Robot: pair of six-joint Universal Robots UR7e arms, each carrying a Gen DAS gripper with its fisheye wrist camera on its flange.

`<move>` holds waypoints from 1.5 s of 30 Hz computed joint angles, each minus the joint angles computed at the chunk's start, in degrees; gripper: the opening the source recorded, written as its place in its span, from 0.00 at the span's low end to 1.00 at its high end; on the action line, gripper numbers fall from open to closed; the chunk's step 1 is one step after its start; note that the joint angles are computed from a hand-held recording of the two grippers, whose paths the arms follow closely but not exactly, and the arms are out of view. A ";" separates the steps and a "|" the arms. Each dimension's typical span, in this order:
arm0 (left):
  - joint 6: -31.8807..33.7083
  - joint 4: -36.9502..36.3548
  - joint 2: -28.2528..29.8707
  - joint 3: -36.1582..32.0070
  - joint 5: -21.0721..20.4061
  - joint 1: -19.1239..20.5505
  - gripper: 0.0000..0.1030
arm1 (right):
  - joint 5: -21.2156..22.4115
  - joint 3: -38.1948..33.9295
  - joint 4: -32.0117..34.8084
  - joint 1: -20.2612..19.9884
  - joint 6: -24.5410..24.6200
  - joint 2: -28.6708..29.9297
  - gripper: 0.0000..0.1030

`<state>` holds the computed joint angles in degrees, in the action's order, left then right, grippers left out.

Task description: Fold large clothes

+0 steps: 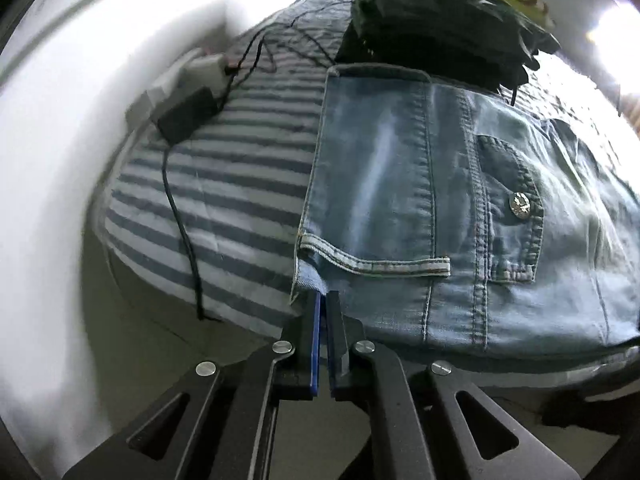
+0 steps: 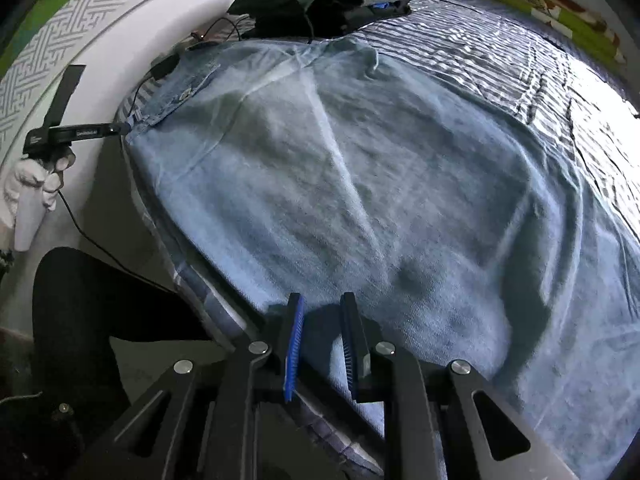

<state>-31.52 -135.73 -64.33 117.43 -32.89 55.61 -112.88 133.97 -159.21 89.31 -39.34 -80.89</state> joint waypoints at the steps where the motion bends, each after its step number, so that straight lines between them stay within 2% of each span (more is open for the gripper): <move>1: -2.79 4.01 0.29 -1.10 1.98 -0.75 0.07 | 1.19 -0.61 1.64 0.15 0.80 -0.41 0.16; 3: -5.73 6.85 0.41 -1.95 5.23 -2.20 0.19 | 4.91 -1.58 3.96 0.20 1.74 -1.85 0.17; 4: -4.53 4.67 -0.37 -1.27 5.44 -3.21 0.21 | 6.72 -1.65 3.73 0.22 1.67 -2.46 0.18; 6: 2.49 -5.03 0.71 -0.67 3.49 -5.09 0.22 | 8.49 -2.18 2.82 0.46 2.18 -1.35 0.21; 8: 10.81 -12.95 3.81 -1.51 -1.71 -6.50 0.22 | 7.99 -2.61 2.04 0.65 3.08 1.30 0.21; 10: 17.37 -16.97 7.79 -3.86 -7.86 -6.54 0.22 | 6.23 -2.79 1.43 0.90 3.01 4.11 0.21; 13: 21.06 -18.70 13.47 -7.01 -14.16 -6.28 0.22 | 4.67 -0.86 -1.92 0.95 0.41 5.36 0.22; 15: 21.68 -16.49 16.28 -8.60 -14.52 -6.04 0.22 | 4.03 -1.50 2.55 1.21 -0.33 3.86 0.22; 17: 22.17 -12.60 18.42 -9.09 -12.67 -5.39 0.22 | 4.06 -3.52 9.27 1.35 0.25 1.85 0.22; 19: 25.58 -14.12 17.83 -8.07 -12.92 -5.46 0.22 | 5.61 -6.45 16.14 1.32 1.27 -0.81 0.22; 22: 20.98 -9.24 16.26 -9.54 -12.29 -5.91 0.22 | 8.06 -12.86 22.59 2.00 2.94 -2.65 0.22; 23: 21.42 -10.78 15.79 -10.03 -12.97 -6.26 0.22 | 9.24 -15.16 24.09 2.14 3.92 -2.41 0.23; 26: 25.07 -17.55 17.04 -13.06 -15.54 -6.80 0.24 | 13.16 -22.80 26.01 2.36 7.04 0.92 0.23; 29: 28.22 -24.88 21.57 -19.22 -22.14 -4.97 0.33 | 17.05 -29.77 26.84 2.29 10.17 7.13 0.23; 30: 28.80 -26.01 23.07 -20.76 -23.45 -4.57 0.34 | 18.97 -32.79 28.18 1.68 11.98 10.01 0.23; 32: 29.46 -25.93 26.77 -24.94 -25.80 -2.97 0.34 | 20.17 -36.56 29.00 1.44 14.38 14.32 0.23; 34: 27.75 -22.61 29.21 -27.62 -27.97 -0.93 0.34 | 20.73 -39.81 29.51 0.99 15.65 18.41 0.23; 36: 26.87 -21.47 30.20 -27.71 -29.46 1.36 0.31 | 21.67 -42.64 31.11 0.30 16.24 21.83 0.23; 38: 26.82 -25.15 29.03 -25.35 -33.94 3.11 0.32 | 22.24 -45.43 33.38 -0.29 16.18 24.42 0.23; 39: 26.50 -23.53 28.65 -25.75 -34.94 3.41 0.33 | 22.57 -47.49 34.66 -0.57 16.12 26.53 0.23; 42: 28.09 -26.24 28.32 -24.74 -36.85 4.52 0.32 | 23.83 -52.26 38.49 -1.14 17.00 30.97 0.23; 45: 29.36 -26.32 27.78 -23.87 -36.77 4.06 0.32 | 23.16 -56.09 41.64 -1.00 16.10 34.39 0.23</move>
<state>-2.16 -162.05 -36.55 93.56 -69.67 59.67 -89.71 77.88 -117.56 88.32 -23.24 -46.49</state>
